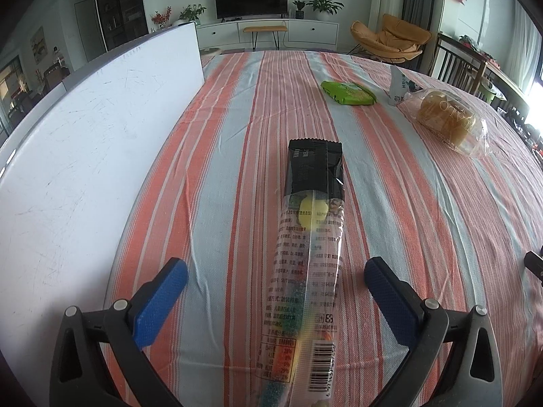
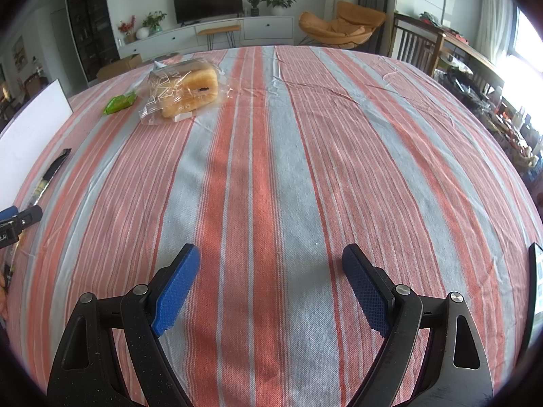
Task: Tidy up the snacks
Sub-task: 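Grasp the bagged milk bread with the right tool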
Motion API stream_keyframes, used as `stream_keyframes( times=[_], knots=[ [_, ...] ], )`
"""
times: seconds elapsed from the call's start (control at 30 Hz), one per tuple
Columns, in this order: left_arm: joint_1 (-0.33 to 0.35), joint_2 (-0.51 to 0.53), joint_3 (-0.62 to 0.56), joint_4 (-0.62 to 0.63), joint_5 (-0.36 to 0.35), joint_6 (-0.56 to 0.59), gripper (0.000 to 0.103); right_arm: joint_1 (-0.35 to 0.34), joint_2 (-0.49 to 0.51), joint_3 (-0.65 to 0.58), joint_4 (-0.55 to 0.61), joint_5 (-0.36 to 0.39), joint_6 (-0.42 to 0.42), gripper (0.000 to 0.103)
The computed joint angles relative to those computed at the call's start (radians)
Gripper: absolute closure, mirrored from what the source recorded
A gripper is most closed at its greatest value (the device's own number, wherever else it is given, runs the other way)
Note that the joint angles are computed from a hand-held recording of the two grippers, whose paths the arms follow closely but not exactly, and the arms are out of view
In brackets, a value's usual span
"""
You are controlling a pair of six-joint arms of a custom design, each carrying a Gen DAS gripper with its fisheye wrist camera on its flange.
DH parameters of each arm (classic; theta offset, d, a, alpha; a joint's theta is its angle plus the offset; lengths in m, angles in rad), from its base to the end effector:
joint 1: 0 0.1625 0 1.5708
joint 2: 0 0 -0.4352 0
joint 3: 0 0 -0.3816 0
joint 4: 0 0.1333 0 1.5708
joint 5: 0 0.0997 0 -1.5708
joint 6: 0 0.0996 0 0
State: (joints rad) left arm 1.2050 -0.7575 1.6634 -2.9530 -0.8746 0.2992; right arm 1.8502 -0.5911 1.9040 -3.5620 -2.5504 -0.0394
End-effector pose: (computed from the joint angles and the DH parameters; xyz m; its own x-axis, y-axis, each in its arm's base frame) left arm -0.0574 -0.7011 0.1390 -0.6915 0.2445 -0.6797 0.5460 0.7931 -0.2701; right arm 0.2062 -0.5350 0.0554 -0.6704 0.3173 0.6707 -0.2413 0.7615 -0.6015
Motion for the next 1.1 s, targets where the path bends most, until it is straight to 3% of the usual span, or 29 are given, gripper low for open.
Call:
stream_keyframes(
  times=[0.63,0.77,0.83,0.97,1.1],
  knots=[
    [0.000,0.000,0.000,-0.001,0.000,-0.002,0.000,-0.001,0.000,0.002,-0.009,0.001,0.001,0.015],
    [0.000,0.000,0.000,-0.001,0.000,-0.002,0.000,0.000,-0.007,0.021,-0.142,0.010,0.007,0.016],
    [0.000,0.000,0.000,-0.001,0.001,-0.002,0.000,0.004,-0.019,-0.004,-0.147,0.022,-0.017,0.016],
    [0.000,0.000,0.000,-0.001,0.001,-0.002,0.000,0.002,-0.048,-0.151,-0.036,0.133,-0.135,0.016],
    [0.000,0.000,0.000,-0.001,0.001,-0.003,0.000,-0.015,-0.020,-0.358,0.191,0.195,-0.209,0.016]
  ],
)
